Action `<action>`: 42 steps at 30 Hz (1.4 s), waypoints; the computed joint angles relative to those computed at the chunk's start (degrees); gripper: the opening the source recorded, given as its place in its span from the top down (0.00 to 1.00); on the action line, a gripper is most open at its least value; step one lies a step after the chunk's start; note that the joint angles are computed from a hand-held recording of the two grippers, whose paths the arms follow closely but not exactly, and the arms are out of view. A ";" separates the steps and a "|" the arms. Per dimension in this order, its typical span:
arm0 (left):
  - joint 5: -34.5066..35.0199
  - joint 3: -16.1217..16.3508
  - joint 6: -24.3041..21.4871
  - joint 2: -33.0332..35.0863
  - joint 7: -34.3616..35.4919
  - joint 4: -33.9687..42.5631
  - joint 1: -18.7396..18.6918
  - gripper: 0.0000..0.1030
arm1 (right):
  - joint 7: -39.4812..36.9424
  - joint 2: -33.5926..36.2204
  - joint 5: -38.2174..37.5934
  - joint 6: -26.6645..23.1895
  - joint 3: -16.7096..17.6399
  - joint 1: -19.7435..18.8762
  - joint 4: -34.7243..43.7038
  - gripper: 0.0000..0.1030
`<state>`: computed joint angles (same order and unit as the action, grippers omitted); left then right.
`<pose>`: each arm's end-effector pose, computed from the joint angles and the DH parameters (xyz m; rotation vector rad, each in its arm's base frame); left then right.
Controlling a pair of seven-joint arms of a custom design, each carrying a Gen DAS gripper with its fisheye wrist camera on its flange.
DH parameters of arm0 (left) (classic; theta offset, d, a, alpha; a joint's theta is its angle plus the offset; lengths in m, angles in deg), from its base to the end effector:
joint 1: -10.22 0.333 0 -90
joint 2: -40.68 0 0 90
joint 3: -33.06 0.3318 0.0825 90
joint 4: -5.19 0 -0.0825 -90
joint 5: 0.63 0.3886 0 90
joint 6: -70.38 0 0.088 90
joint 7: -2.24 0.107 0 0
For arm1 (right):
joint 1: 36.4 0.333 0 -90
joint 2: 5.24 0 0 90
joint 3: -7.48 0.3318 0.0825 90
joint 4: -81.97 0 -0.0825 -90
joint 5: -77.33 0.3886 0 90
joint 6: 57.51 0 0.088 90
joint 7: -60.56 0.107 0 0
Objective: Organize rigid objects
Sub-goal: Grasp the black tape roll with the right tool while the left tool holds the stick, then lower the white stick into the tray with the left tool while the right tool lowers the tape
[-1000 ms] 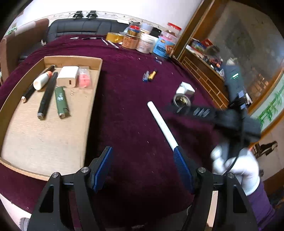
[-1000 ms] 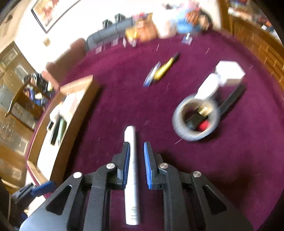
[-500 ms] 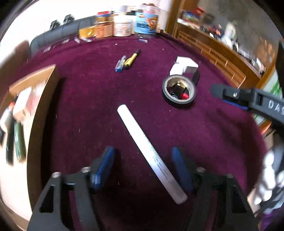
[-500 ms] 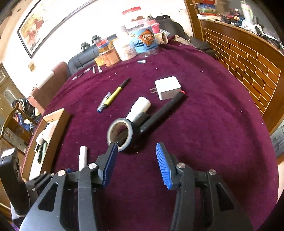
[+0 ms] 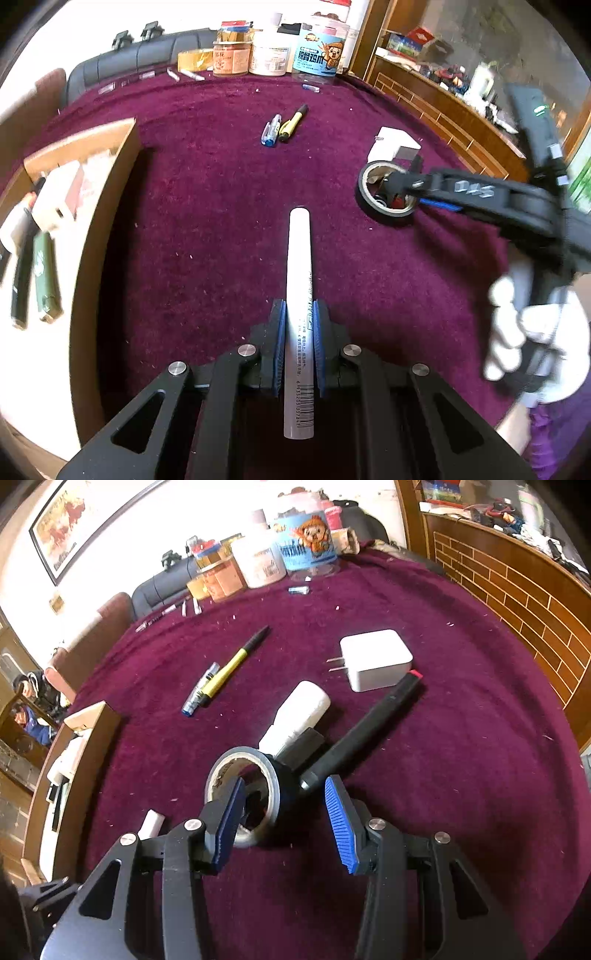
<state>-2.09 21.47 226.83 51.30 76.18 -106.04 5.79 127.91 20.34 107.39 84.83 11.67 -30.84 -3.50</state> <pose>0.6256 -0.1710 0.4731 -2.0033 1.9327 -0.7993 0.7317 0.1132 0.4884 -1.9131 1.5348 -0.1685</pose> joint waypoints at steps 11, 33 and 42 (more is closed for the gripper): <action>-35.02 0.84 8.67 -13.42 24.11 -12.49 2.39 0.89 | -3.95 -5.05 6.29 0.45 1.17 -1.99 -4.92 0.90; -2.02 9.92 -3.14 -10.08 -7.18 -11.11 10.89 0.89 | -12.47 -6.94 11.16 -8.73 4.38 7.69 -1.93 0.90; -6.38 8.54 0.48 -11.53 -3.00 -12.87 12.85 0.82 | -9.77 -3.21 0.32 -7.48 3.82 13.56 1.78 0.90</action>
